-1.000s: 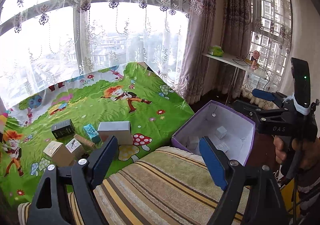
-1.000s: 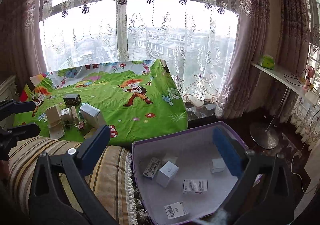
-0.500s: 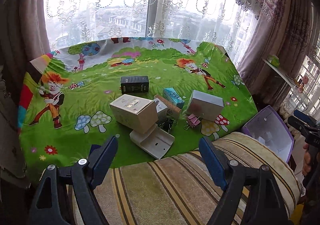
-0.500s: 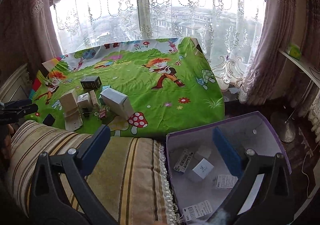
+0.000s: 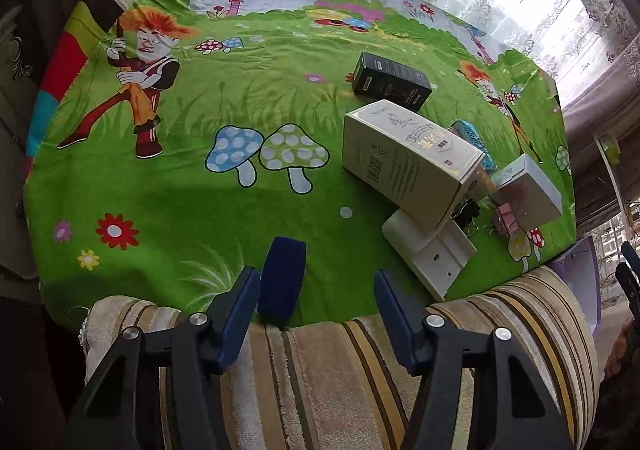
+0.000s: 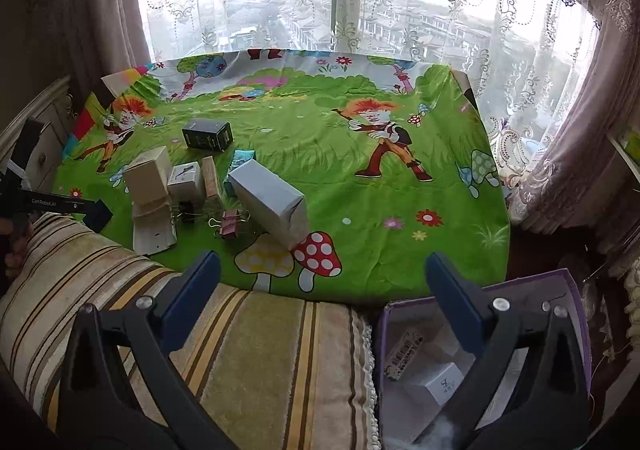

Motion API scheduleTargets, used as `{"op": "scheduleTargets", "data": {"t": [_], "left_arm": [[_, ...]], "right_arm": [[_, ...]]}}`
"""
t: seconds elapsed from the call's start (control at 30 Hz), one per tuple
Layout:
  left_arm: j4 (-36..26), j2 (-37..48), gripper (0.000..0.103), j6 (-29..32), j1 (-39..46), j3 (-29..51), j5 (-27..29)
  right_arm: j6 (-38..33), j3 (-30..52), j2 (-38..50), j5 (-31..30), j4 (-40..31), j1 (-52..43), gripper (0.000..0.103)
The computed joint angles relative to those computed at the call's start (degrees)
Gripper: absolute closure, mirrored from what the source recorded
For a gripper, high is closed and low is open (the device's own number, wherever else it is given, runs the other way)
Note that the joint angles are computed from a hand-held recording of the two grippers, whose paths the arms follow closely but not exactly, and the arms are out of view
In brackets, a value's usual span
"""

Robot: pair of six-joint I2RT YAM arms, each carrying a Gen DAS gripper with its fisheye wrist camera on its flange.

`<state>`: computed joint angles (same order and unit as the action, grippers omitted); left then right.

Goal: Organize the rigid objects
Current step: 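Return both grippers to the sheet and grasp the dark blue block with the left gripper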

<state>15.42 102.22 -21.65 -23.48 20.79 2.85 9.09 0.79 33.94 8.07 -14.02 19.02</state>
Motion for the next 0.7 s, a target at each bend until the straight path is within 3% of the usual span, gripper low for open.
{"op": "scheduleTargets", "data": {"t": [0.13,0.23,0.3,0.57,0.7], "left_arm": [[-0.60,4.81,0.044,0.23,1.11,2.79,-0.73],[-0.89,7.55,0.046,0.97,1.63,4.49,-0.74],[-0.90,9.53,0.053,1.37,1.84,5.55,-0.56],[1.48,12.01,0.072,1.37,1.71,5.58,-0.75],[3.58,12.15,0.072,0.84,0.94,4.68,-1.45]], "right_arm": [[-1.27,1.23,19.40,0.69,16.26,2.06,0.001],[-3.17,3.21,30.36,2.33,23.77,4.40,0.001],[-4.88,5.01,36.90,2.51,27.79,5.03,0.001],[-10.59,12.35,53.76,1.58,35.82,4.78,0.001],[-12.84,15.88,59.29,-0.50,36.70,4.11,0.004]]}}
